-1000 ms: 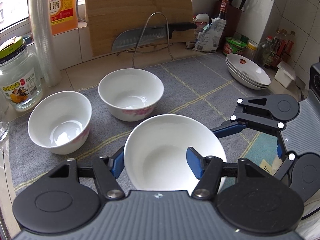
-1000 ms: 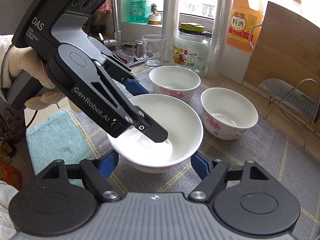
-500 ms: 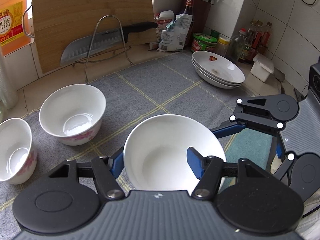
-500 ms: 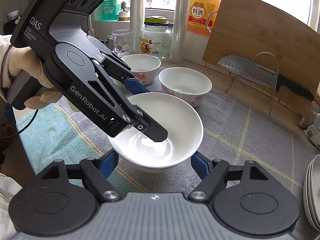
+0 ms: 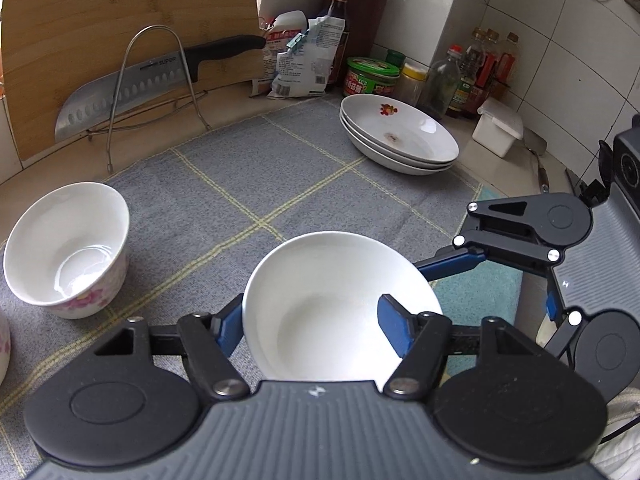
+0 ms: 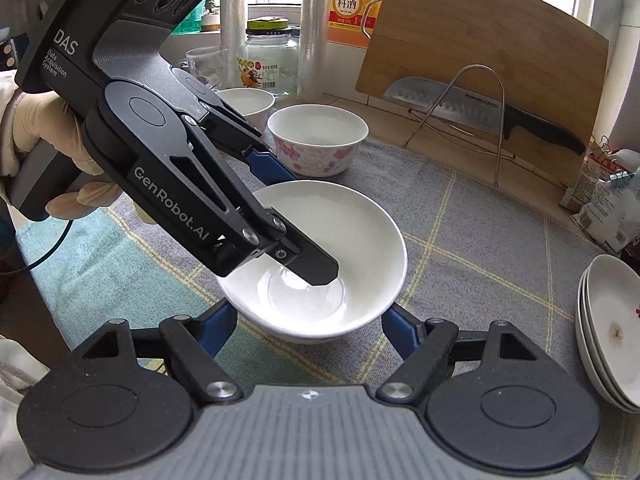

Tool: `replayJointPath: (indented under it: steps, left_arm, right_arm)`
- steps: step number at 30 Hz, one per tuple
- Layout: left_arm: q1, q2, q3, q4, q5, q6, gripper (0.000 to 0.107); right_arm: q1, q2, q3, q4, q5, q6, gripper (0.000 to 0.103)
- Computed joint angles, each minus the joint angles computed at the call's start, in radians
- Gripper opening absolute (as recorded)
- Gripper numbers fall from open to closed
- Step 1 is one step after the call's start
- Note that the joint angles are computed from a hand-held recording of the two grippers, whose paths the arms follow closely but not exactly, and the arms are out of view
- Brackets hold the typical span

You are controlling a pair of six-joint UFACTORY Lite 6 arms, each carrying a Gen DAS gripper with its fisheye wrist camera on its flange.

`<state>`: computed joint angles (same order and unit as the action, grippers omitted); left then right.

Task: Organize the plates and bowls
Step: 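Lift the bowl with the left gripper and carry it across the towel, then lower the bowl onto the towel and open the left gripper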

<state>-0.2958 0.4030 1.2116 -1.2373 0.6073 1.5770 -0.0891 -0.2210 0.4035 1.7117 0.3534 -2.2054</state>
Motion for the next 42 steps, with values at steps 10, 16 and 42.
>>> replayJointPath:
  steps: [10,16,42]
  left_arm:
    - [-0.041,0.04,0.037,0.005,-0.002,-0.015,0.068]
    - [-0.05,0.062,0.054,0.003,0.0,-0.016,0.068]
    - [0.027,-0.147,-0.216,-0.429,-0.117,0.308,0.098]
  right_arm:
    - [-0.066,-0.023,-0.027,-0.08,0.021,0.066,0.083]
    - [-0.074,-0.033,-0.038,-0.089,0.013,0.078,0.083]
    - [-0.169,-0.074,-0.016,-0.22,0.12,0.198,0.103]
